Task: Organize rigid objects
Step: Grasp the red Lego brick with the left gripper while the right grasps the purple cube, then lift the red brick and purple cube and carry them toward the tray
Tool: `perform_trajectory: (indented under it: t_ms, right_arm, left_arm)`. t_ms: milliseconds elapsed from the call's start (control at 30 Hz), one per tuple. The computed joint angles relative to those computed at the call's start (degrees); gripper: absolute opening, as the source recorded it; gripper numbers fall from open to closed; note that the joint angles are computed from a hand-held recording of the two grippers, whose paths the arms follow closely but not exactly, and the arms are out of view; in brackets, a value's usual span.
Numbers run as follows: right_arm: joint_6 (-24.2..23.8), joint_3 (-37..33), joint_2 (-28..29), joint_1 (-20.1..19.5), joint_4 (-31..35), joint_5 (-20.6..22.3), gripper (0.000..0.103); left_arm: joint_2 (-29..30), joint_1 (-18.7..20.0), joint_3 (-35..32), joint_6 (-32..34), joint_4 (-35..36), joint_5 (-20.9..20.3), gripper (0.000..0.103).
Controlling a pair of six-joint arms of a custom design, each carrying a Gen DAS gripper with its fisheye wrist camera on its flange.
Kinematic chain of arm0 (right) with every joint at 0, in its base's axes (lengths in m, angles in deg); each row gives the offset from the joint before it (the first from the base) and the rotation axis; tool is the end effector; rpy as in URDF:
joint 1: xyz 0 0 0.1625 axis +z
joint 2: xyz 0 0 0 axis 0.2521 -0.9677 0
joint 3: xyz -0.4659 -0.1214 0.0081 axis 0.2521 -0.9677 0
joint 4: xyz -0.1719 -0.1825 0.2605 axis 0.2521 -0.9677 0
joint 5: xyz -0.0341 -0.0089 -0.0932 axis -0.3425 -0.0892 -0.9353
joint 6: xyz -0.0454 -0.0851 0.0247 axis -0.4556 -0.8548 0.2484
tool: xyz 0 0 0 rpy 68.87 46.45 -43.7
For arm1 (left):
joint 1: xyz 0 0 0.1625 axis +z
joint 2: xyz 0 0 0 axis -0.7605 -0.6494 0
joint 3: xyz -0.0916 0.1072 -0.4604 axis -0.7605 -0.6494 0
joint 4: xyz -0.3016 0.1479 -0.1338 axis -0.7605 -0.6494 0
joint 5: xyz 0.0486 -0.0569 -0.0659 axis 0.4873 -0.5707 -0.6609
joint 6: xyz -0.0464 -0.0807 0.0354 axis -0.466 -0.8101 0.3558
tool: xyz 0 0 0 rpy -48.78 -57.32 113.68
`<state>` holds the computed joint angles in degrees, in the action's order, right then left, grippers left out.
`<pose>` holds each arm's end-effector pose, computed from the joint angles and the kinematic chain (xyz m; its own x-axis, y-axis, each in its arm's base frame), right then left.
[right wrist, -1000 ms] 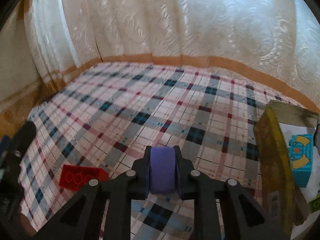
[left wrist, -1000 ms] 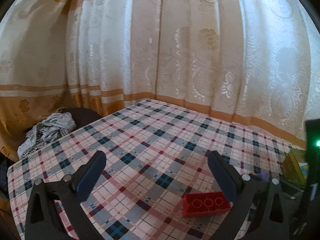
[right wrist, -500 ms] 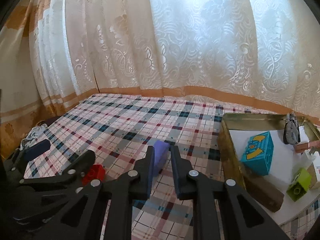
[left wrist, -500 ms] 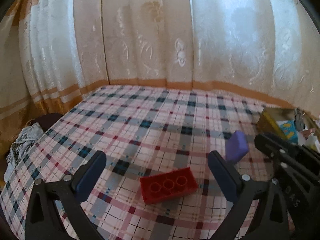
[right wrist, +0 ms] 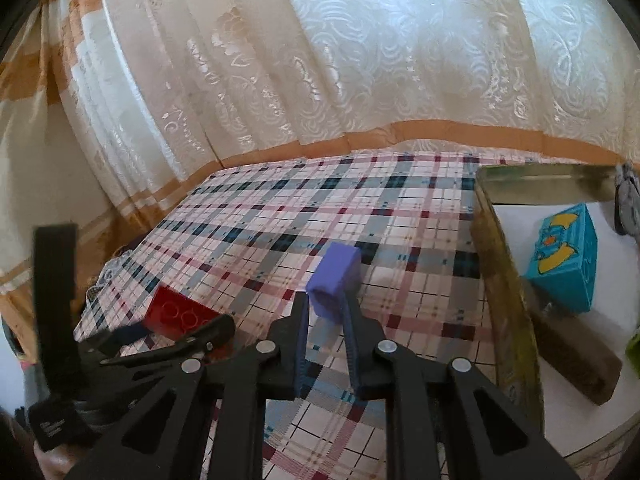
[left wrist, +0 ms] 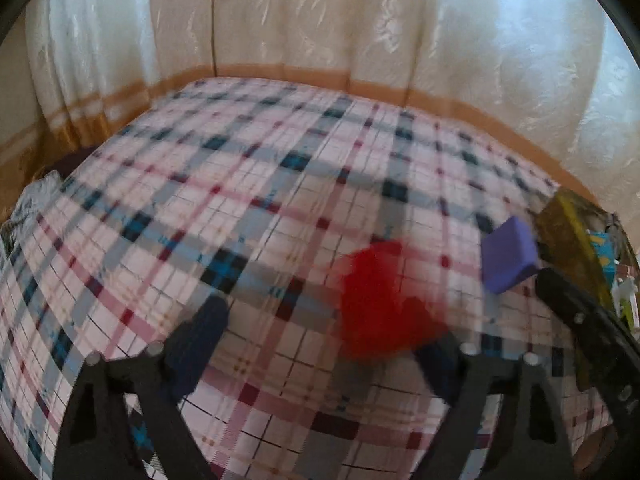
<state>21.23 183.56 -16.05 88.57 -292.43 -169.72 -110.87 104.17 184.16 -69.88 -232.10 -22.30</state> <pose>0.1727 -0.4042 0.0395 -0.8573 0.1550 0.4909 -0.3155 0.5953 -0.7390 -0.1061 -0.4895 0.0867 -0.7486 0.2802 -0.6009 0.5545 0.7615 -0.3357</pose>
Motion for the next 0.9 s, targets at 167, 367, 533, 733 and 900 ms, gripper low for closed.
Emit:
perform_trajectory:
  t_ms: [167,367,533,733,900]
  right_arm:
    - [0.51,-1.31,-0.72,0.23,3.34,-2.2,0.019]
    - [1.36,-4.73,-1.87,0.85,9.58,-4.53,0.035]
    - [0.87,-8.1,-1.83,0.89,15.41,-8.15,0.049]
    - [4.26,-7.46,-3.18,-0.36,19.71,-8.24,0.024]
    - [4.08,-6.02,-3.39,-0.92,17.81,-6.03,0.022]
  left_arm:
    - [-0.06,0.61,-0.12,-0.07,-0.76,-1.13,0.082]
    - [-0.61,1.5,-0.24,-0.22,-1.27,-2.87,0.081]
    - [-1.6,2.43,0.56,-1.32,-3.16,-4.9,0.066]
    - [-1.6,2.32,0.49,0.1,-2.6,-6.57,0.065]
    - [-1.92,2.29,0.91,0.93,-2.04,-7.88,0.066]
